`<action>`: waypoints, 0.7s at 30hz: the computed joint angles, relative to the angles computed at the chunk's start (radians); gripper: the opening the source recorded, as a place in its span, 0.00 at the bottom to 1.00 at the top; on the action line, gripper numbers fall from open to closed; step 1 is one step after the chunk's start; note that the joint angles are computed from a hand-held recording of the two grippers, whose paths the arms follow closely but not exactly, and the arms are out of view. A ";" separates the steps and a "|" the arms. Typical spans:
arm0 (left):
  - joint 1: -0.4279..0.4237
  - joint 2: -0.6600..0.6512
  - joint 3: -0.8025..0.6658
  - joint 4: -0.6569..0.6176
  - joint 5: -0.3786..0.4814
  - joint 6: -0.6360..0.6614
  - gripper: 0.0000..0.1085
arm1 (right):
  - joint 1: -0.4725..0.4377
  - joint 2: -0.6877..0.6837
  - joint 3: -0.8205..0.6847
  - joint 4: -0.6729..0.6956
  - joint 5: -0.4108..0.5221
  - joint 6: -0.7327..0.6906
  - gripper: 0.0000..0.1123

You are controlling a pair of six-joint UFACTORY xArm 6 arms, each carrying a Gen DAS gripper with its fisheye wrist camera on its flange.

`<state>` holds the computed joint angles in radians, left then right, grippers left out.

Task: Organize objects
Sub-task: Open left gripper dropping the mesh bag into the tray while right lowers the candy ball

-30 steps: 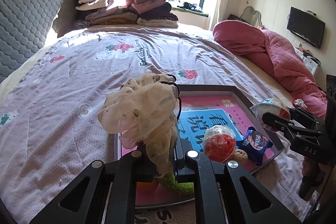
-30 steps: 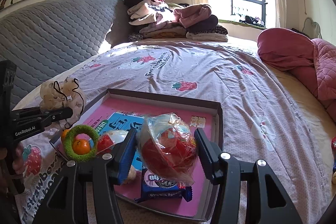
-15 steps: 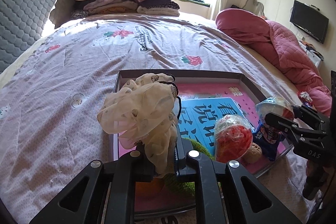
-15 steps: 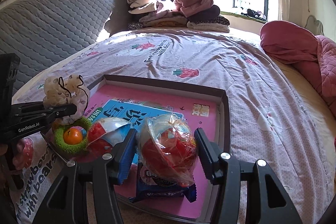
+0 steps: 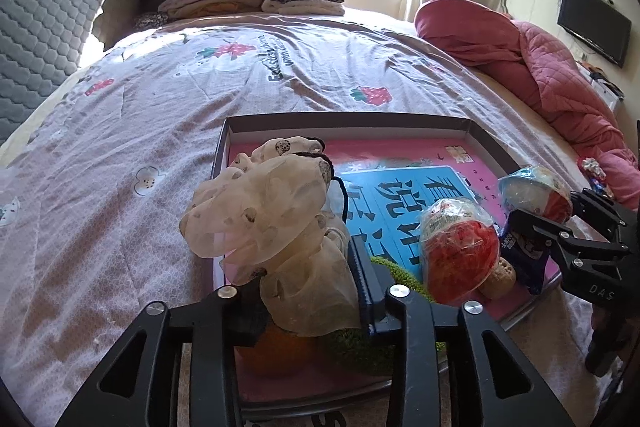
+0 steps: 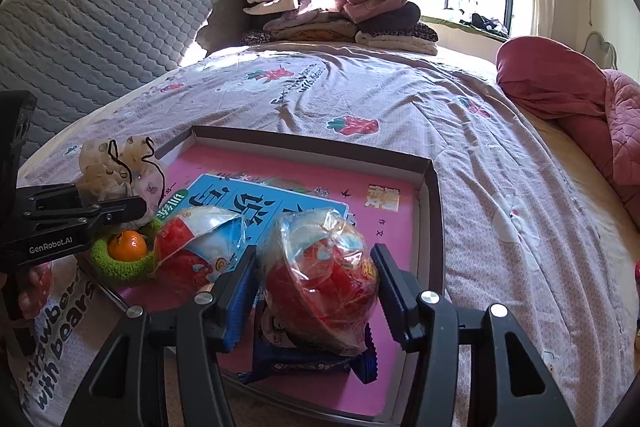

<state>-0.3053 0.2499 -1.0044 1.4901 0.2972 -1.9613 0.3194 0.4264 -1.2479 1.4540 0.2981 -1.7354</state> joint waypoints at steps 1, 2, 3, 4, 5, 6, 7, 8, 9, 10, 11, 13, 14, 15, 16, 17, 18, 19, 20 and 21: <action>-0.002 0.000 0.001 -0.005 0.006 0.003 0.43 | 0.000 0.004 -0.002 -0.011 -0.001 0.012 0.50; -0.003 0.000 0.000 -0.013 0.010 0.010 0.43 | -0.002 0.006 -0.002 -0.016 0.000 0.019 0.50; -0.004 0.000 0.000 -0.018 0.011 0.015 0.45 | -0.004 0.008 -0.003 -0.023 0.003 0.026 0.50; -0.004 -0.001 0.001 -0.018 0.013 0.012 0.48 | -0.005 0.008 -0.003 -0.027 0.003 0.032 0.50; -0.002 -0.002 0.002 -0.019 0.012 0.013 0.51 | -0.005 0.007 -0.002 -0.028 0.002 0.033 0.50; -0.002 -0.003 0.002 -0.019 0.010 0.013 0.54 | -0.007 0.007 -0.002 -0.031 0.004 0.035 0.50; -0.002 -0.004 0.003 -0.020 0.012 0.013 0.58 | -0.007 0.008 -0.003 -0.042 0.004 0.044 0.50; -0.003 -0.004 0.002 -0.025 0.012 0.017 0.60 | -0.006 0.009 -0.003 -0.048 -0.001 0.051 0.50; -0.003 -0.004 0.002 -0.028 0.009 0.022 0.61 | -0.006 0.012 -0.004 -0.061 -0.002 0.063 0.50; -0.004 -0.004 0.002 -0.030 0.009 0.024 0.62 | -0.005 0.014 -0.004 -0.080 -0.006 0.080 0.50; -0.008 -0.004 0.001 -0.033 0.014 0.029 0.62 | -0.003 0.017 -0.004 -0.093 -0.011 0.093 0.50; -0.013 -0.005 0.001 -0.035 0.019 0.036 0.62 | -0.002 0.015 -0.002 -0.089 -0.013 0.090 0.50; -0.014 -0.007 0.001 -0.035 0.018 0.035 0.62 | -0.002 0.013 0.000 -0.086 -0.013 0.087 0.50; -0.015 -0.009 0.003 -0.029 0.018 0.029 0.62 | -0.003 0.011 0.002 -0.089 -0.013 0.087 0.50; -0.016 -0.012 0.005 -0.026 0.021 0.026 0.62 | -0.002 0.010 0.003 -0.083 -0.019 0.082 0.50; -0.018 -0.014 0.007 -0.030 0.024 0.029 0.62 | -0.002 0.009 0.003 -0.077 -0.020 0.078 0.50; -0.019 -0.017 0.008 -0.034 0.025 0.031 0.62 | -0.004 0.009 0.003 -0.088 -0.017 0.088 0.50; -0.019 -0.021 0.010 -0.030 0.024 0.027 0.62 | -0.005 0.009 0.004 -0.094 -0.017 0.097 0.50; -0.018 -0.024 0.012 -0.029 0.024 0.026 0.62 | -0.006 0.009 0.004 -0.101 -0.016 0.104 0.50; -0.019 -0.026 0.013 -0.028 0.026 0.024 0.62 | -0.007 0.009 0.004 -0.109 -0.017 0.113 0.50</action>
<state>-0.3247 0.2238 -0.9919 1.4619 0.3228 -1.9373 0.3123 0.4355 -1.2437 1.3451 0.2815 -1.6223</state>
